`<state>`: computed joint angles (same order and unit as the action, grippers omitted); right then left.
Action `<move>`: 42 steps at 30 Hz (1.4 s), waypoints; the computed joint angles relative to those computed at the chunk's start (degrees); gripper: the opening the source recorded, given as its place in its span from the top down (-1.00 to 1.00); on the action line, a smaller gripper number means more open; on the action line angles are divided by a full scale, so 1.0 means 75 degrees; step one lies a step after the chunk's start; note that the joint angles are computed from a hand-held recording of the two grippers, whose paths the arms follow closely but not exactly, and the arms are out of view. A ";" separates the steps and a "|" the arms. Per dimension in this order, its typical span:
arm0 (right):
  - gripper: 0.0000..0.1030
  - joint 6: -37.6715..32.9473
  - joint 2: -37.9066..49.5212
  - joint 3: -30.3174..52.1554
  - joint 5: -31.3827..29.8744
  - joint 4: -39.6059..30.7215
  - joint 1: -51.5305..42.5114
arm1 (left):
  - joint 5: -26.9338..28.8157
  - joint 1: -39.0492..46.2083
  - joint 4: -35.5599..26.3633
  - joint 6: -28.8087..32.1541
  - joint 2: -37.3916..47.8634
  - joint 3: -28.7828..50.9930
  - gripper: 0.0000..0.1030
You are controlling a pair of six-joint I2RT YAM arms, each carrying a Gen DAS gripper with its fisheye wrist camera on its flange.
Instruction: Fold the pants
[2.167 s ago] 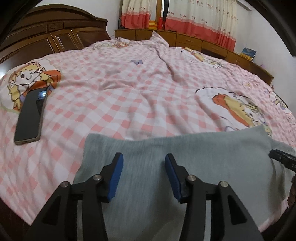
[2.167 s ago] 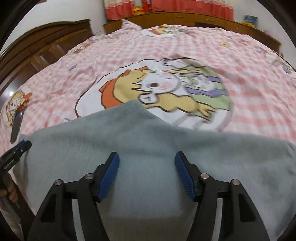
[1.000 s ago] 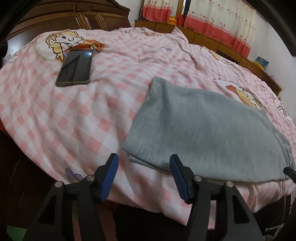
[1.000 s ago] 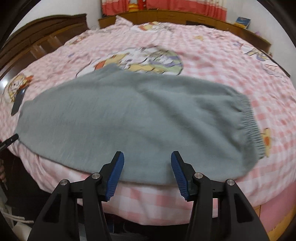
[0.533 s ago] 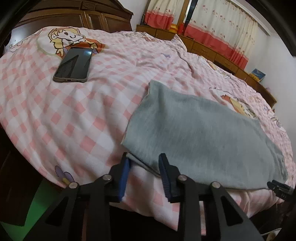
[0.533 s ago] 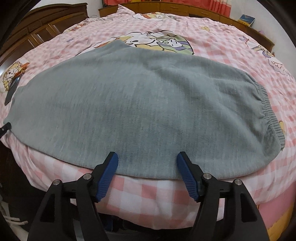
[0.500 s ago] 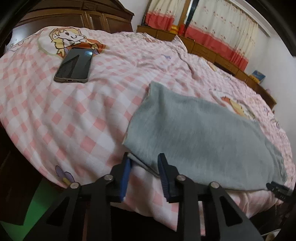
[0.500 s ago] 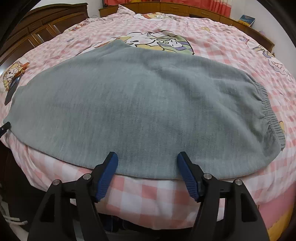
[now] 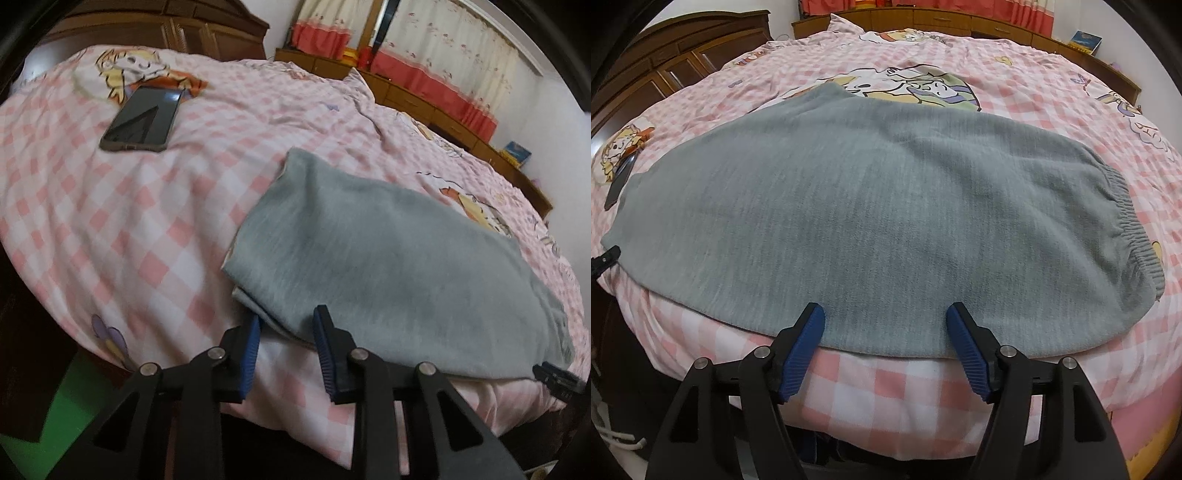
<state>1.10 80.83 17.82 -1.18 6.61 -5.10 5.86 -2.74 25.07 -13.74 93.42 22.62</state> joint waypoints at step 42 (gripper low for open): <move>0.02 -0.0431 -0.2382 -0.0119 -0.2240 -0.1582 -0.2570 | -0.0757 -0.4121 -0.2507 -0.1525 -0.2224 0.2429 0.89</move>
